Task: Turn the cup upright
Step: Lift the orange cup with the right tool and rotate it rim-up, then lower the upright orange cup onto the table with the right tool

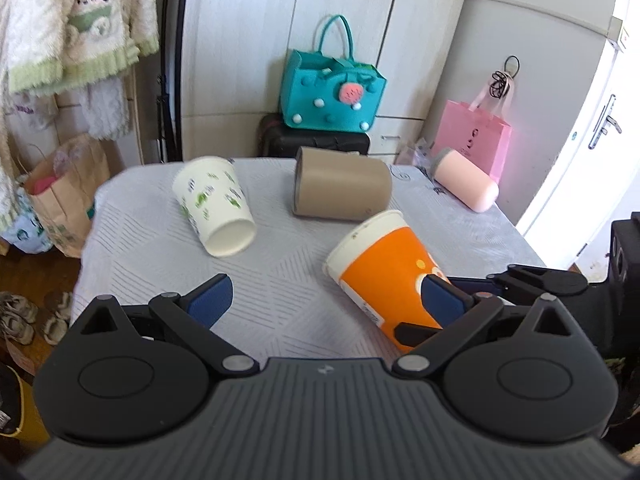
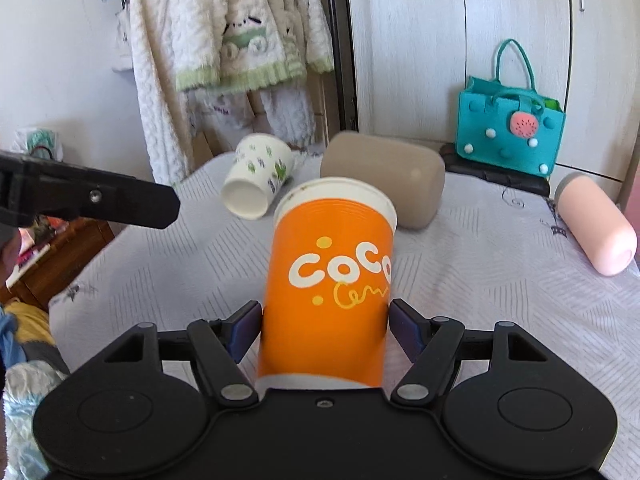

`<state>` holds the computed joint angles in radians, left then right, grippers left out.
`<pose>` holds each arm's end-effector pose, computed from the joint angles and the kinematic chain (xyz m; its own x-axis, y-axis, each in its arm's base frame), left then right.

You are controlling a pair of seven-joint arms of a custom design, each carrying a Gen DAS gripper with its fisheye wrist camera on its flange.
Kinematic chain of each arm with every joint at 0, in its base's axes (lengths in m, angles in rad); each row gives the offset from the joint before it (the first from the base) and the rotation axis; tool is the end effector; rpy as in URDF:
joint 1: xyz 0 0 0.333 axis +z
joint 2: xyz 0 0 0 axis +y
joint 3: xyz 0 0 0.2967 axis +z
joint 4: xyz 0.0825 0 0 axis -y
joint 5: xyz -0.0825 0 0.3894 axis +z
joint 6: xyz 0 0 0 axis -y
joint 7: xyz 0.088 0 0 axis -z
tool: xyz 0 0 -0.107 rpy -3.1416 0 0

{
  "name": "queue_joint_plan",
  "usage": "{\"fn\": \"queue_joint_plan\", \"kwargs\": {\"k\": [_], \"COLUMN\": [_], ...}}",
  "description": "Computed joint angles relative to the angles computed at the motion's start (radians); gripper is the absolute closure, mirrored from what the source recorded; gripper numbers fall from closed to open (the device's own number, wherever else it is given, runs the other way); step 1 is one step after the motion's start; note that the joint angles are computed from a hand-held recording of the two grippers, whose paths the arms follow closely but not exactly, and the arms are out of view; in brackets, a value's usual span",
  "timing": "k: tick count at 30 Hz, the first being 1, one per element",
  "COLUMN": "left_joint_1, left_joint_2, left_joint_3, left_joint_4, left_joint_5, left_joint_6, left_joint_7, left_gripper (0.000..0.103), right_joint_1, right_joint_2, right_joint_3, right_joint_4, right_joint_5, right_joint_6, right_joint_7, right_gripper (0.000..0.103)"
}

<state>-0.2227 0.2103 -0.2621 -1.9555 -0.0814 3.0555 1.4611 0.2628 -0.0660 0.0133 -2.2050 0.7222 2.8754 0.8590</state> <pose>0.5819 -0.2874 0.4608 -0.3481 -0.9147 0.2054 -0.6510 0.0782 -0.7550 0.5536 0.1180 0.4624 0.3935 -0.9121 -0.1149 -0.6668 -0.1971 -0.7188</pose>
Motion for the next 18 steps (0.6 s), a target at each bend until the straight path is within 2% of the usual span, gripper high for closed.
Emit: {"fn": "queue_joint_plan", "kwargs": {"k": [3,5,7,8,10,12,14,18], "left_joint_1": [0.032,0.074,0.104,0.125,0.163,0.171,0.156,0.146], "left_joint_2": [0.014,0.023,0.037,0.045,0.065,0.088,0.113,0.18], "left_joint_3": [-0.044,-0.095,-0.133,-0.159,-0.206,-0.219,-0.207,-0.203], "left_joint_4": [0.007,0.011,0.026,0.036,0.063,0.092,0.126,0.214], "left_joint_5": [-0.06,-0.131,-0.202,-0.254,-0.37,-0.445,-0.483,-0.584], "left_joint_6": [-0.013,-0.019,-0.048,-0.067,-0.108,-0.148,-0.183,-0.269], "left_joint_7": [0.043,0.112,0.177,0.218,0.307,0.354,0.371,0.398], "left_gripper": [0.001,0.001,0.001,0.001,0.001,0.001,0.001,0.001], "right_joint_1": [-0.007,-0.012,-0.009,-0.009,-0.01,-0.012,-0.018,-0.049], "right_joint_2": [-0.002,-0.011,-0.026,-0.035,-0.054,-0.07,-0.073,-0.032], "right_joint_3": [0.0,-0.006,-0.019,-0.026,-0.037,-0.046,-0.057,-0.069], "right_joint_4": [-0.004,-0.002,-0.005,-0.006,-0.011,-0.01,0.009,0.09], "right_joint_5": [-0.033,-0.05,0.01,0.03,0.062,0.073,0.084,0.085], "right_joint_6": [-0.015,-0.055,-0.08,-0.104,-0.139,-0.184,-0.248,-0.378], "right_joint_7": [0.034,0.037,-0.025,-0.053,-0.11,-0.149,-0.178,-0.168], "right_gripper": [0.022,0.022,0.018,0.013,0.011,0.011,0.011,0.011]}}
